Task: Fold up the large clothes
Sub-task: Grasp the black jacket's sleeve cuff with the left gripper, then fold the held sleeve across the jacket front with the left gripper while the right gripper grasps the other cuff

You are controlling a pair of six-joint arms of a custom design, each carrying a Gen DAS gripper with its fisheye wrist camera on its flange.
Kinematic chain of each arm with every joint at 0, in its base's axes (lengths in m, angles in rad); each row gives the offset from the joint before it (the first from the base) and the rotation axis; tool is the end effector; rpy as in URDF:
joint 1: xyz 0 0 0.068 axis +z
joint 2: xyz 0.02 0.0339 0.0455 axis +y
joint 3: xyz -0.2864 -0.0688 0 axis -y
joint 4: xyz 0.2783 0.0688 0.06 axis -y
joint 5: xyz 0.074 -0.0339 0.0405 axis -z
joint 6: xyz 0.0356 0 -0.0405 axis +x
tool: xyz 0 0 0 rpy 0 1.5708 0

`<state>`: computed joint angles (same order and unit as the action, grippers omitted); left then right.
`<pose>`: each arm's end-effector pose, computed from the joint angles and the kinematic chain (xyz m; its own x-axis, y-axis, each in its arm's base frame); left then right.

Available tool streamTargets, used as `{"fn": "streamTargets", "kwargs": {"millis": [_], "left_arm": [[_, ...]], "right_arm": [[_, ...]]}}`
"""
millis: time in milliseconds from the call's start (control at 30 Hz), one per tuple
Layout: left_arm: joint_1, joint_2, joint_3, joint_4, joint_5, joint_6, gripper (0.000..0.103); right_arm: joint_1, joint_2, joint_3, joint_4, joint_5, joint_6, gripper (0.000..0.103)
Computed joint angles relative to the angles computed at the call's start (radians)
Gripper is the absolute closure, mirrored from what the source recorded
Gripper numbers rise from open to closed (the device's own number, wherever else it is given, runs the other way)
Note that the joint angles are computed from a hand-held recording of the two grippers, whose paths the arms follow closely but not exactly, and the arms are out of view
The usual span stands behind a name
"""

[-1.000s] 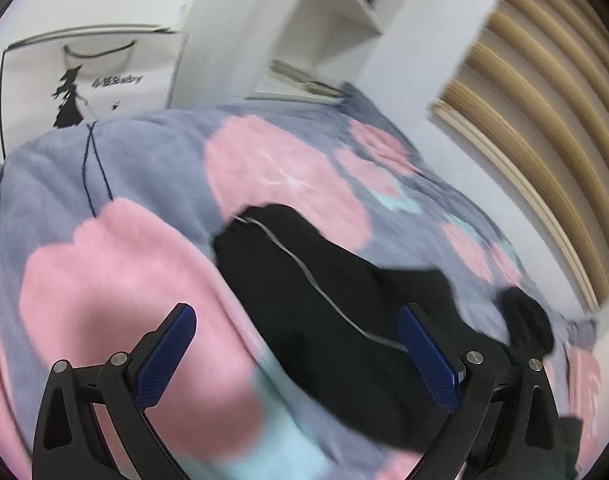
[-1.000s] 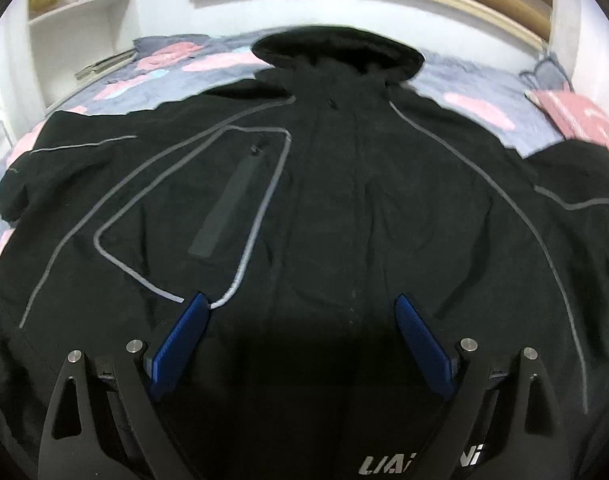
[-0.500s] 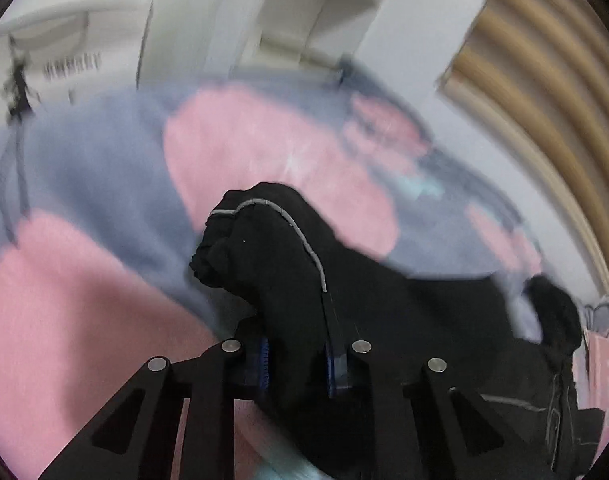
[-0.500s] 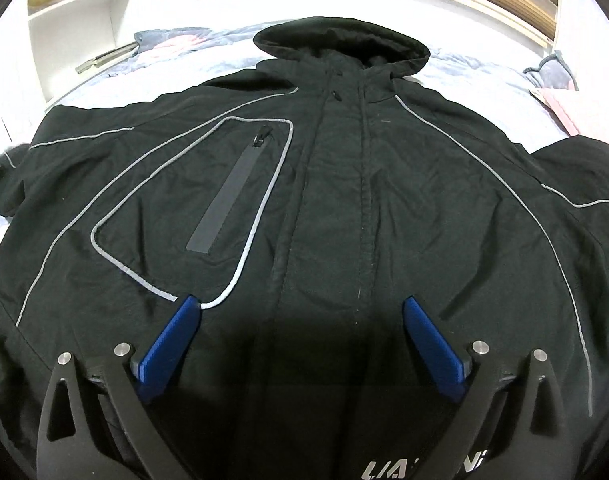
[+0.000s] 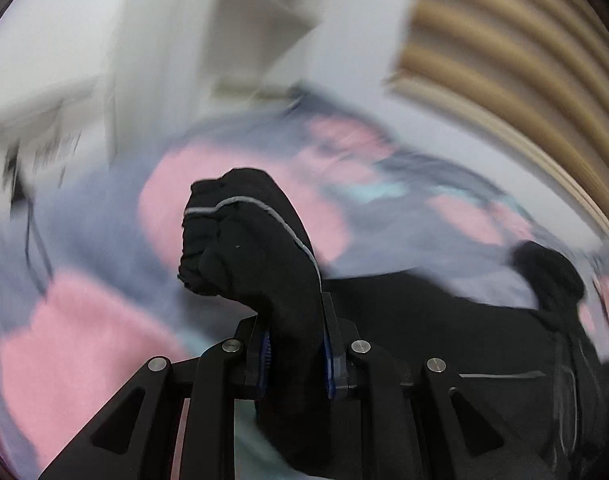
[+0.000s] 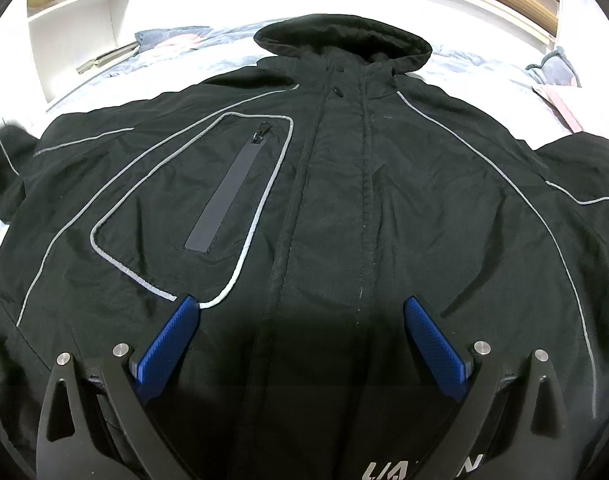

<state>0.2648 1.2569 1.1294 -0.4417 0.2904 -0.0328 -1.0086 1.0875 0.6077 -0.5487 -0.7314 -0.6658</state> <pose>0.2983 0.0703 0.3518 -0.5193 -0.1734 -0.8368 -0.0350 0.9827 -0.1819 0.1338 -0.1678 0.2058 -0.6345 0.1447 -0.7592 0.0687 0.9890 0.1311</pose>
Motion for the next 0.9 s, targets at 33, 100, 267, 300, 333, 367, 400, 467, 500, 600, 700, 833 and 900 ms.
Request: {"fn": "streamTargets", "kwargs": {"millis": [33,100,267,300,333,367,400,467,500,600,700,833,900], "left_arm": [[-0.057,-0.061,0.002,-0.015,-0.001,0.013,0.083],[-0.147,-0.136,0.003,-0.032,-0.010,0.025,0.083],[-0.519,-0.183,0.051,-0.064,-0.117,0.004,0.083],[-0.587,-0.173,0.056,-0.063,-0.150,0.000,0.083],[-0.667,-0.152,0.061,-0.054,-0.200,-0.005,0.083],[-0.747,-0.123,0.068,-0.047,-0.250,-0.006,0.083],[-0.802,-0.095,0.073,-0.041,-0.277,-0.008,0.083],[-0.918,-0.016,0.091,-0.034,-0.312,-0.025,0.083],[-0.941,0.016,0.098,-0.028,-0.316,-0.022,0.083],[-1.029,0.125,0.110,-0.021,-0.361,-0.022,0.083],[-1.074,0.251,0.125,-0.039,-0.385,-0.053,0.083],[-1.037,0.361,0.143,-0.087,-0.257,-0.054,0.066],[-1.016,0.343,0.121,-0.064,-0.126,-0.061,0.029]], "right_arm": [[-0.001,-0.001,-0.001,-0.001,-0.002,-0.001,0.000],[-0.004,0.000,0.000,-0.002,-0.006,-0.003,0.000],[-0.017,0.018,0.006,-0.012,-0.031,-0.018,0.000],[-0.020,0.021,0.007,-0.016,-0.035,-0.021,0.000],[-0.024,0.022,0.008,-0.019,-0.041,-0.024,0.000],[-0.024,0.024,0.009,-0.021,-0.043,-0.025,0.000],[-0.025,0.027,0.011,-0.022,-0.045,-0.025,0.000],[-0.024,0.026,0.011,-0.019,-0.045,-0.023,0.000],[-0.023,0.025,0.011,-0.018,-0.044,-0.022,0.000],[-0.030,0.028,0.012,-0.022,-0.054,-0.027,0.000],[-0.040,0.036,0.015,-0.030,-0.071,-0.033,0.000],[-0.055,0.058,0.028,-0.048,-0.100,-0.050,0.000],[-0.052,0.055,0.030,-0.054,-0.102,-0.044,0.000]]}}
